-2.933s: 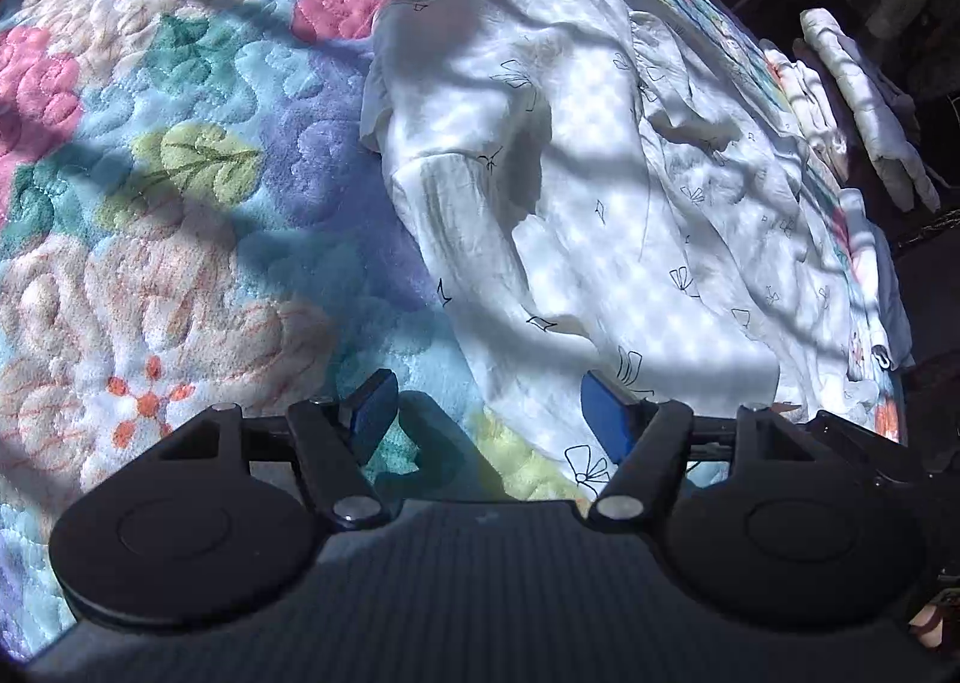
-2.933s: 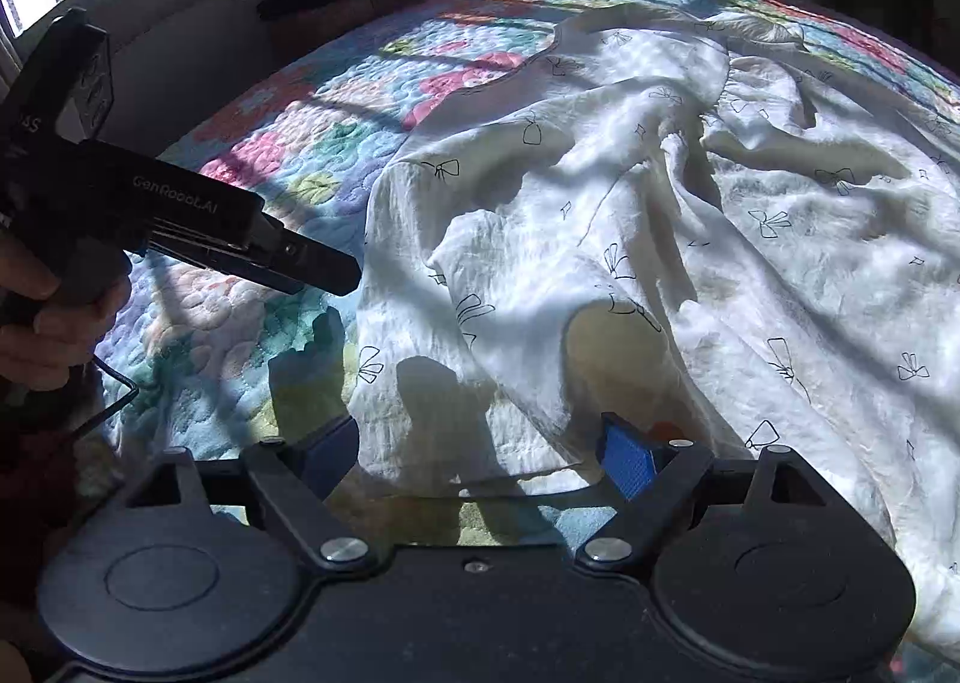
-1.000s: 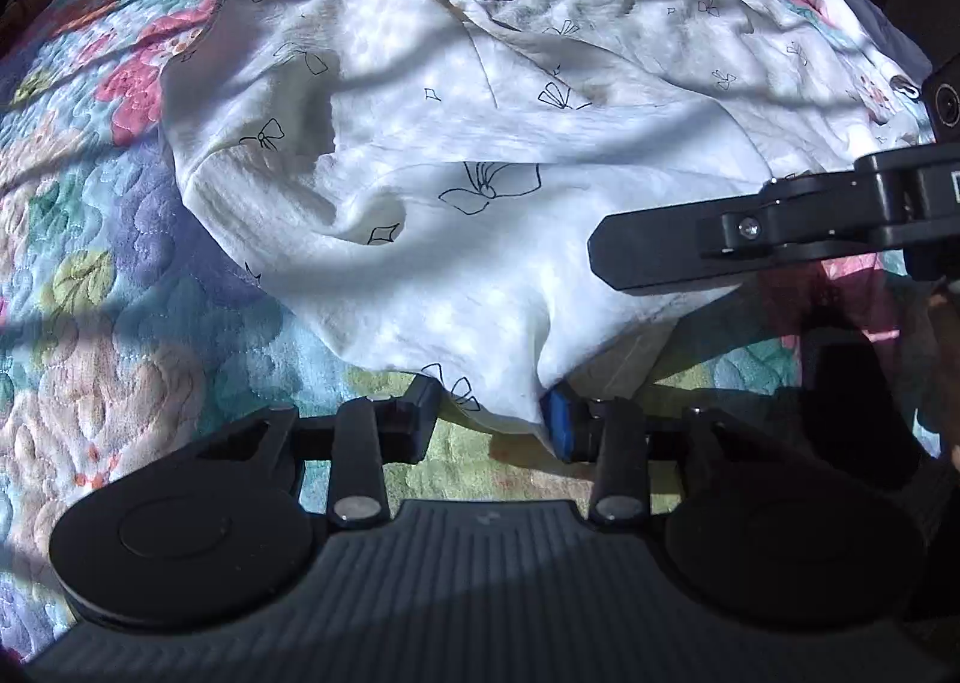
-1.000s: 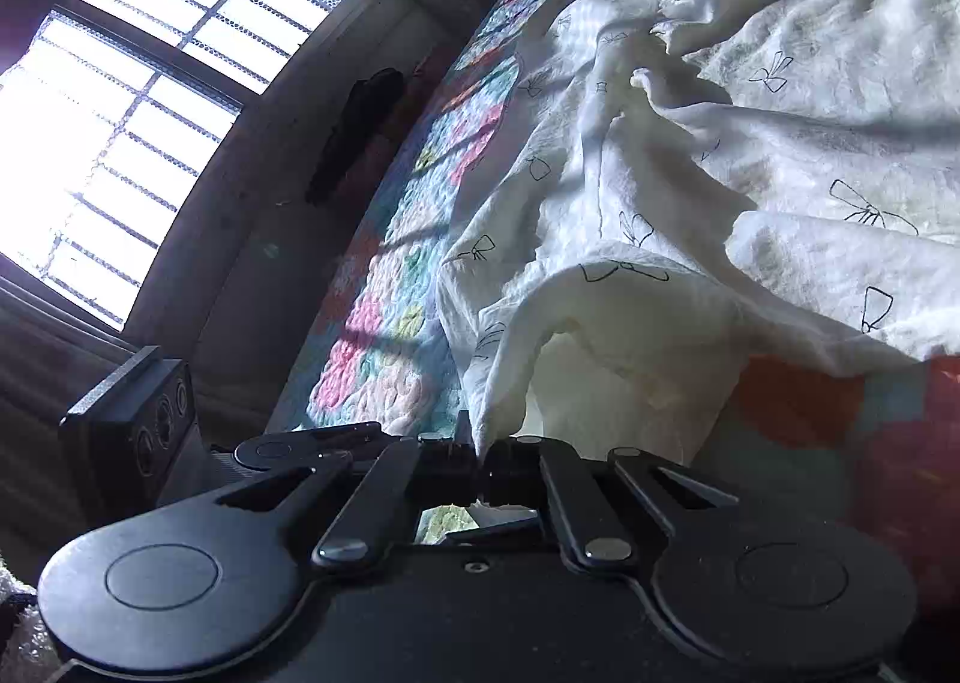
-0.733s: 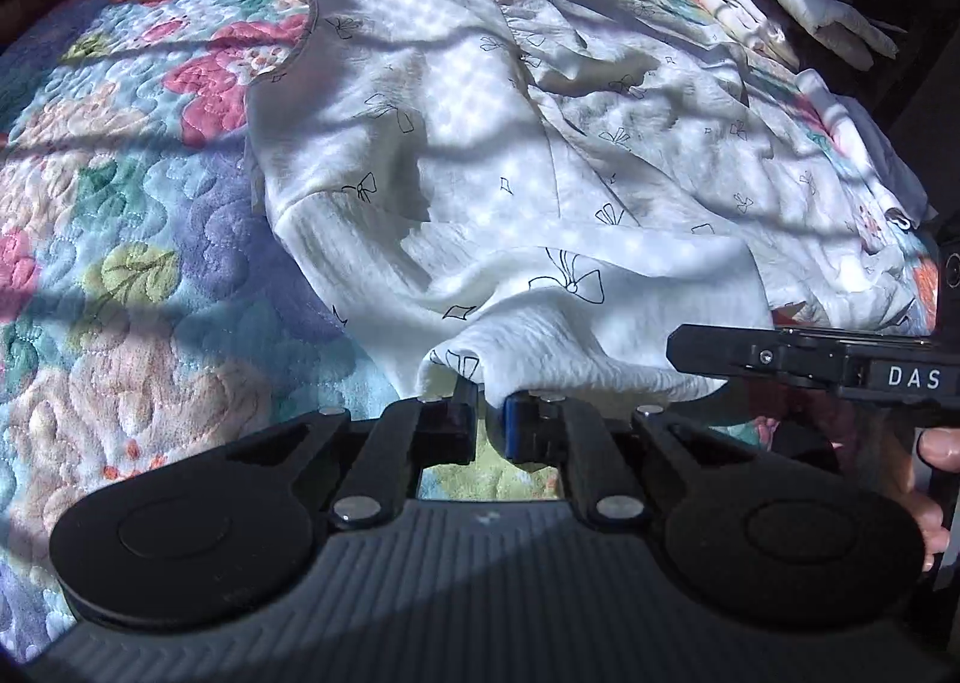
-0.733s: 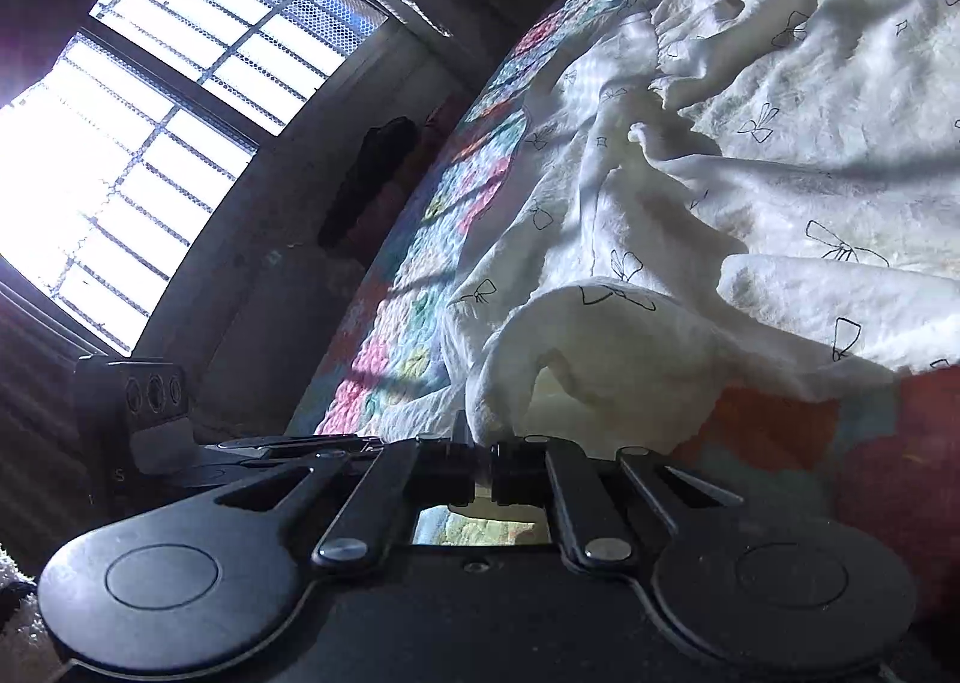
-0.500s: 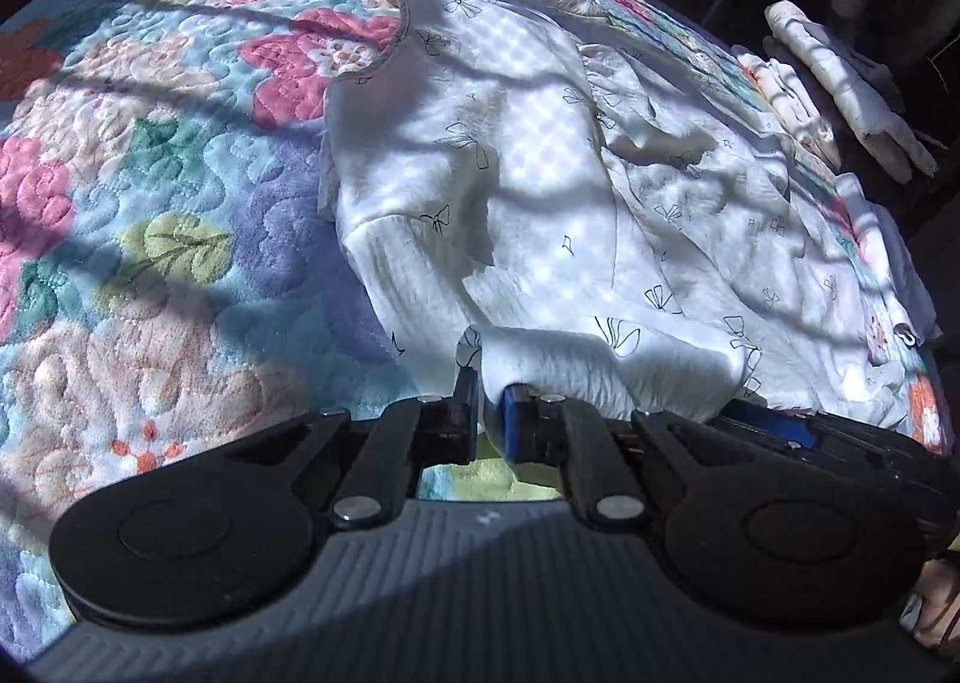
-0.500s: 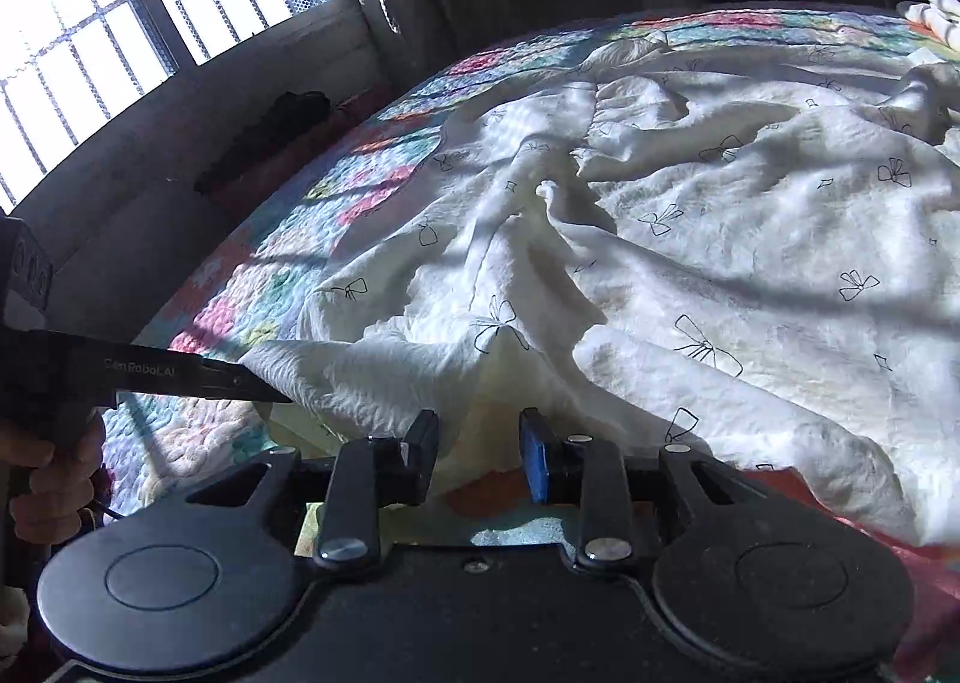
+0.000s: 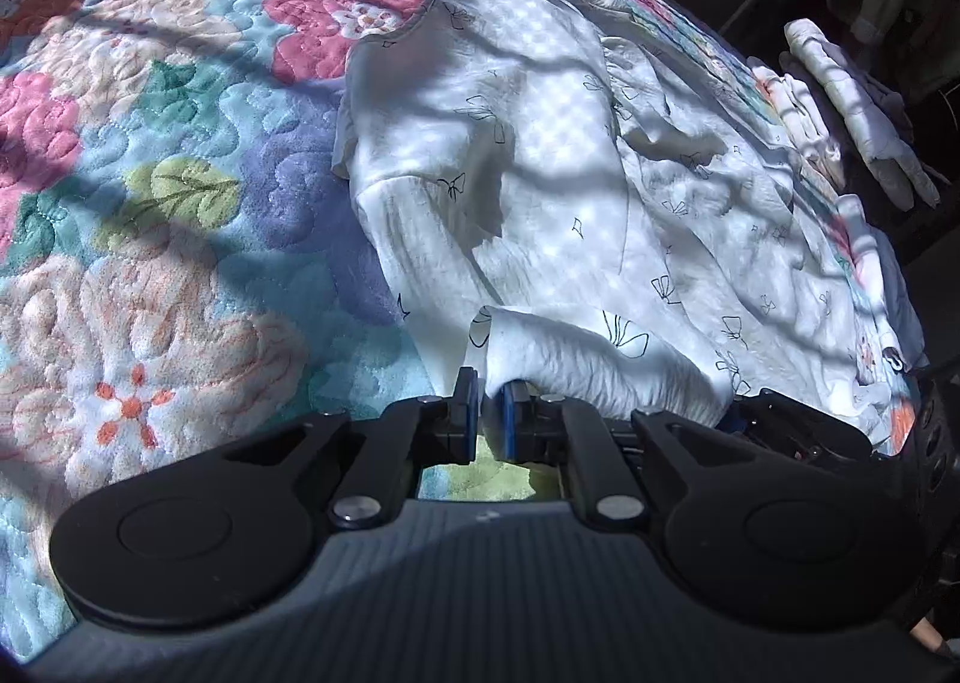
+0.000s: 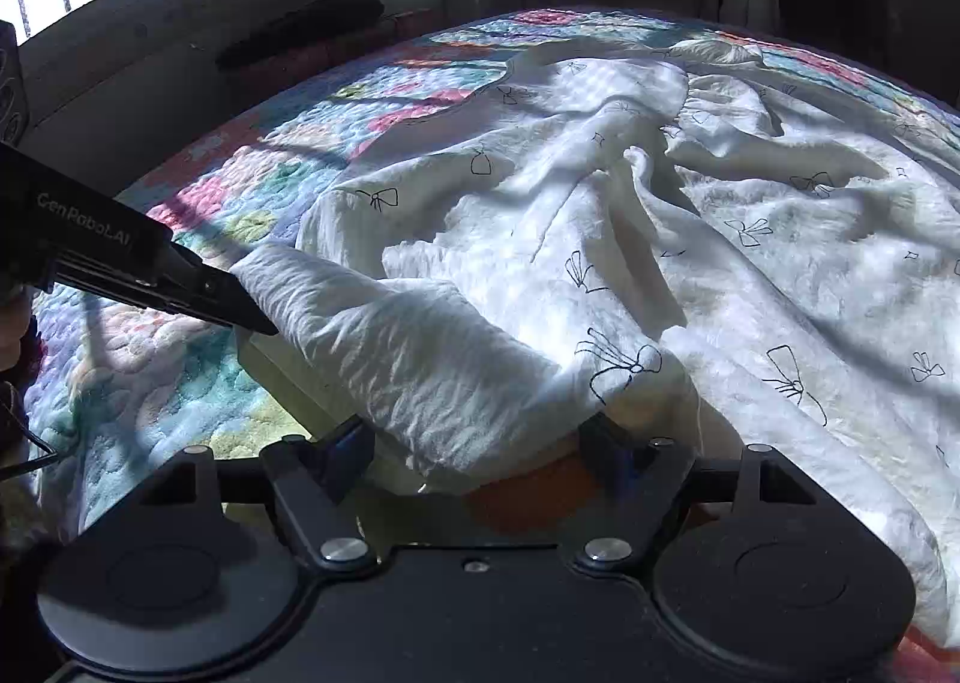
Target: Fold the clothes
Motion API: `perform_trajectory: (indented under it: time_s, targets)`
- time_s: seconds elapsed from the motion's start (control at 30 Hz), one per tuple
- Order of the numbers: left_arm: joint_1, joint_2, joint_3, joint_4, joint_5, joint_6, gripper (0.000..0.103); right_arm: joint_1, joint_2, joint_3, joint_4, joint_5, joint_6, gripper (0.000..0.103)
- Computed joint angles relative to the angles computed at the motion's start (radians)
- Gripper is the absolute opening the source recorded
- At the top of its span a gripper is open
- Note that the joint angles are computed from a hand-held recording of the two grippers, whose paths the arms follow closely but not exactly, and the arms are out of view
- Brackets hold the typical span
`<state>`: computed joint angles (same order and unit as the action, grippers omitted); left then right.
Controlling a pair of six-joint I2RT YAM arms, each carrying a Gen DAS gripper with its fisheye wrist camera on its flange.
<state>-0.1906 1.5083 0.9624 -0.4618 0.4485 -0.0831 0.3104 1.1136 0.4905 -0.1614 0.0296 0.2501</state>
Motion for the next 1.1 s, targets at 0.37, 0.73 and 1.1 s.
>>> perform_trajectory:
  time_s: [0.37, 0.73, 1.1]
  targets:
    - [-0.048, -0.102, 0.036, 0.002, -0.081, 0.027, 0.003, -0.356, -0.124, -0.113, 0.06, -0.591, 0.208, 0.003]
    - [0.098, -0.146, -0.071, -0.192, -0.156, 0.109, 0.003, -0.161, -0.066, -0.012, -0.109, -0.588, 0.078, 0.003]
    - [0.141, -0.181, -0.126, -0.193, -0.296, 0.103, 0.002, -0.028, -0.015, 0.07, -0.204, -0.512, -0.112, 0.003]
